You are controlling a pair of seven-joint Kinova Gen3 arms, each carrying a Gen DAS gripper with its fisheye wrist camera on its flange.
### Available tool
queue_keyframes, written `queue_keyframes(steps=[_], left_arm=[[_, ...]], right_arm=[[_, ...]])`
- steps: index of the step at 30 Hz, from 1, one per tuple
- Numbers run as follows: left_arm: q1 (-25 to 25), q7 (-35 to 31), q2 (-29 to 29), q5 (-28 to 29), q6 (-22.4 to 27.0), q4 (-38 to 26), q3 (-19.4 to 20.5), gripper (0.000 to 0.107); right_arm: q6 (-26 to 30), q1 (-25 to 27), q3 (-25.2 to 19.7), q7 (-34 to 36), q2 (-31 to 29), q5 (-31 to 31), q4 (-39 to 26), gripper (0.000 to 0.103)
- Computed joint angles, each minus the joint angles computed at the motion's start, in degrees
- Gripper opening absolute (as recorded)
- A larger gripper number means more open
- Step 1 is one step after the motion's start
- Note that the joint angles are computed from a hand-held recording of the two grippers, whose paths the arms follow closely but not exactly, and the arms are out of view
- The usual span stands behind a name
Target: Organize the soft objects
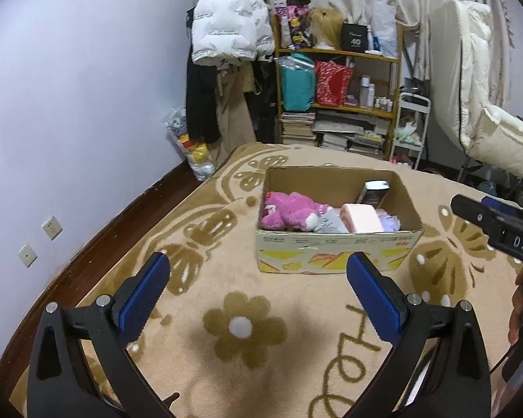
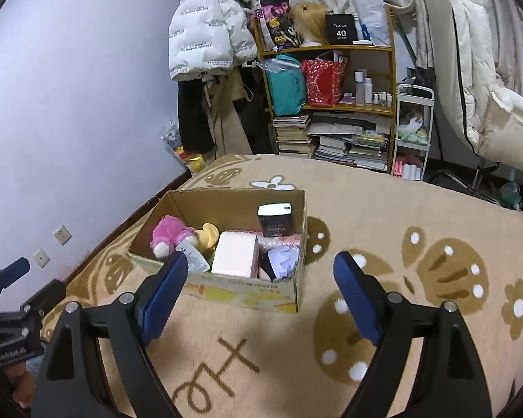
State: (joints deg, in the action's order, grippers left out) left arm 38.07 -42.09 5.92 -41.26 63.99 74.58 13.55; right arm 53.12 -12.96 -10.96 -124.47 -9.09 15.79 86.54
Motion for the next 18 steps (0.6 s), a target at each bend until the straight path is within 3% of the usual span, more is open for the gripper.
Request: queue_keyframes(steps=[7, 9, 18], left_arm=[[-0.6, -0.4, -0.1, 1.4, -2.5, 1.5, 0.2, 0.100], [-0.2, 0.1, 0.1, 0.2, -2.1, 1.5, 0.1, 0.100], [0.1, 0.2, -0.3, -0.9, -2.3, 2.0, 0.1, 0.100]], right_arm=[[-2.4, 0.9, -0.8, -0.8, -3.4, -0.1, 4.3, 0.091], [-3.3, 1.5, -1.8, -1.6, -4.4, 0.8, 5.5, 0.100], [-5.7, 3.9, -3.9, -4.2, -8.5, 2.2, 9.3, 0.101]])
